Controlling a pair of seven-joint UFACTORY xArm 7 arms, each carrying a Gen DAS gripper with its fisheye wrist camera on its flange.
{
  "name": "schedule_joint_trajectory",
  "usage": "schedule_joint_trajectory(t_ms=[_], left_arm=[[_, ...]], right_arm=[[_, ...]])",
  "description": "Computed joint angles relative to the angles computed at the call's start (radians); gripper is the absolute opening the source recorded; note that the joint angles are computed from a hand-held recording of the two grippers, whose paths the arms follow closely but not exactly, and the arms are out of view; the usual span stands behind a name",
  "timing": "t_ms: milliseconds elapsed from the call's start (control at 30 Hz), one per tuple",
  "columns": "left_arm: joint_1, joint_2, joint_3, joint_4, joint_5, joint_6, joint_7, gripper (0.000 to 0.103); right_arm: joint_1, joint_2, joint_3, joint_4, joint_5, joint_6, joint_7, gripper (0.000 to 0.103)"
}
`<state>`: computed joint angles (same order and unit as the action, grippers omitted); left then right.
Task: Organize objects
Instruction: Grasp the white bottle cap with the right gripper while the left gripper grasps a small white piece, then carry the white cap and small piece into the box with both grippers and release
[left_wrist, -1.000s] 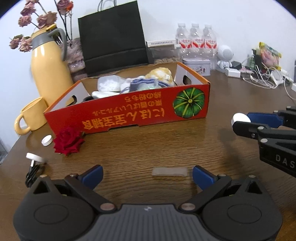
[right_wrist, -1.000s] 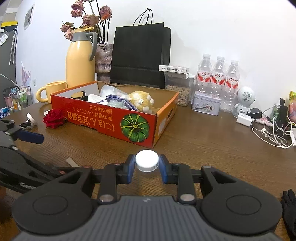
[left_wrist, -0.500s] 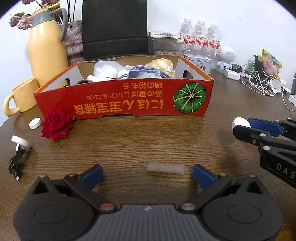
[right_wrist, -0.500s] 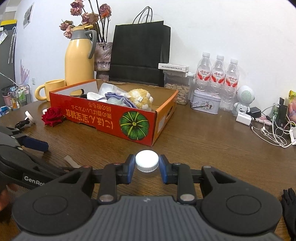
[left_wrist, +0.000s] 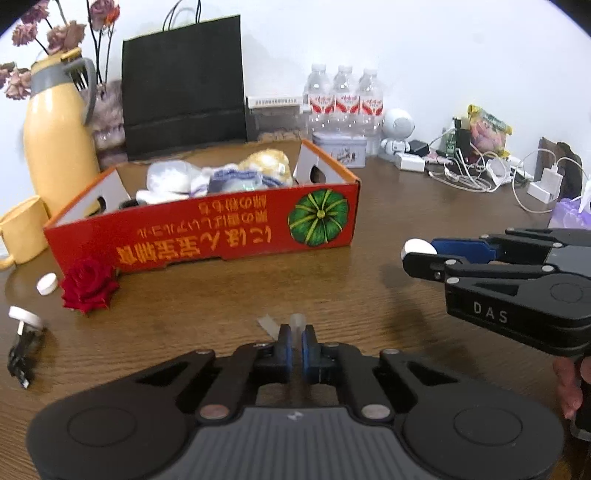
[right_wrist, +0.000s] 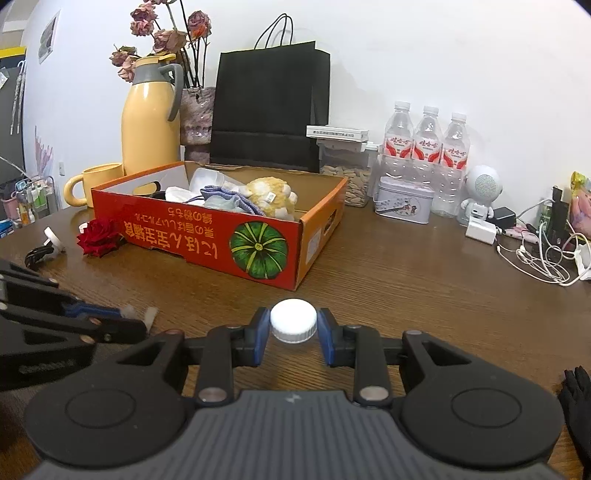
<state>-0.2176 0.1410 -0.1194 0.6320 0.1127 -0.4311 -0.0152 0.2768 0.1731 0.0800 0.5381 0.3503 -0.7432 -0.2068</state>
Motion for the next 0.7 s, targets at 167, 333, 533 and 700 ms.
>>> schedule_joint_trajectory(t_ms=[167, 333, 533, 700], left_arm=[[0.062, -0.018, -0.009, -0.007, 0.105, -0.026, -0.096, 0.004], [0.097, -0.032, 0.005, -0.006, 0.177, -0.049, -0.16, 0.004], [0.156, -0.031, 0.018, 0.034, 0.31, -0.059, -0.271, 0.004], [0.194, -0.01, 0.026, 0.095, 0.383, -0.067, -0.328, 0.004]], right_arm=[[0.016, 0.01, 0.001, 0.002, 0.047, -0.031, -0.016, 0.029], [0.039, 0.019, 0.009, 0.004, 0.089, -0.069, -0.029, 0.029], [0.089, 0.048, 0.027, 0.057, 0.169, -0.108, -0.06, 0.029], [0.128, 0.076, 0.028, 0.153, 0.234, -0.08, -0.103, 0.029]])
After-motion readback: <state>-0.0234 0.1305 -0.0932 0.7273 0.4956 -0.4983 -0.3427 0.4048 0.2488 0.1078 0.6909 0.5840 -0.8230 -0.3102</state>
